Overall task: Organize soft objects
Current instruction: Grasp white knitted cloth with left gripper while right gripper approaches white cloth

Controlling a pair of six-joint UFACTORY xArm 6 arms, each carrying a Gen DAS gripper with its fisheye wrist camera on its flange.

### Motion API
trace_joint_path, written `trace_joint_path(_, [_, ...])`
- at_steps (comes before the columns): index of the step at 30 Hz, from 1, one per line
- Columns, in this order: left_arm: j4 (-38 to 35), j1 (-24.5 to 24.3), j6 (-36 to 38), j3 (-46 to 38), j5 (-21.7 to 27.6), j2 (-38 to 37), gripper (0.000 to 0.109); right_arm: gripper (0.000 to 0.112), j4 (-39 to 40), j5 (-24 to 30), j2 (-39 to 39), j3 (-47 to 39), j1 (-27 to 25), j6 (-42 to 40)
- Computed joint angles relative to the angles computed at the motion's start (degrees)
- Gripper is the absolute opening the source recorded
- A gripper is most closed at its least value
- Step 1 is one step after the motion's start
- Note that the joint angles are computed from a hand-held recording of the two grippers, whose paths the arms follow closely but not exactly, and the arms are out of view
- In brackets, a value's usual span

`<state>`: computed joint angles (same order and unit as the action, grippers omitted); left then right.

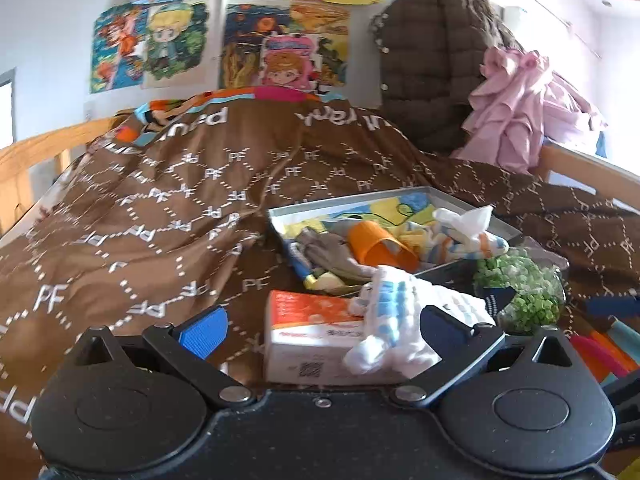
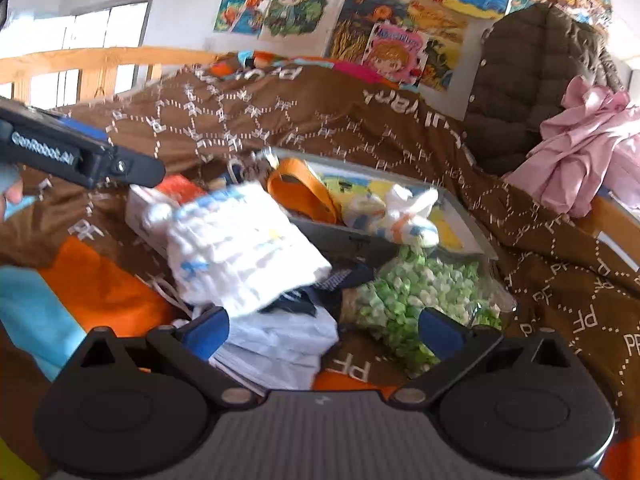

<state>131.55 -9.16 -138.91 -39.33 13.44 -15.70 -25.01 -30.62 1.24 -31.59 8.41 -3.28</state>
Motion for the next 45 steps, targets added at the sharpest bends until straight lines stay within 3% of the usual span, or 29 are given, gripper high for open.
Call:
trace_joint_path(10, [4.0, -2.2, -2.2, -9.5, -5.5, 9.7, 0.102, 0.103, -23.6, 1.4, 4.4, -6.0, -5.9, 20.8])
trace_joint_path(15, [-11.2, -3.1, 18.1, -11.4, -4.3, 13.2, 0.102, 0.103, -23.0, 1.0, 5.4, -6.3, -5.4, 20.6])
trace_joint_path(20, [-14.6, -2.6, 23.3, -13.9, -6.7, 15.8, 0.100, 0.103, -25.8, -0.3, 7.1, -7.9, -6.5, 26.1])
trace_joint_path(24, [-21.1, -1.7, 30.5, -14.9, -8.5, 17.6, 0.085, 0.103, -30.8, -1.3, 9.7, -10.8, -7.7, 32.7])
trace_joint_path(27, [-16.5, -1.3, 23.4, -16.4, -10.5, 18.6, 0.065, 0.103, -34.1, -1.1, 11.6, -13.0, -8.0, 36.8])
trace_joint_path(28, [-16.8, -1.3, 23.0, -16.3, -10.5, 18.7, 0.063, 0.103, -34.6, -1.3, 12.1, -13.4, -8.1, 37.3])
trace_joint_path(32, [-14.2, -1.4, 19.3, -16.5, -10.8, 18.7, 0.042, 0.102, -31.4, -1.0, 12.7, -13.0, -7.2, 34.2])
trace_joint_path(37, [-12.9, -1.8, 16.8, -16.2, -10.0, 18.5, 0.029, 0.099, -29.4, -2.9, 14.4, -13.5, -6.7, 32.5])
trace_joint_path(39, [-13.1, -2.2, 16.8, -15.8, -9.3, 18.0, 0.019, 0.098, -29.1, -4.5, 15.3, -13.8, -6.7, 32.3])
trace_joint_path(45, [-17.5, -2.9, 18.0, -12.7, -7.4, 15.4, 0.012, 0.087, -28.1, -7.3, 16.2, -14.1, -6.4, 30.5])
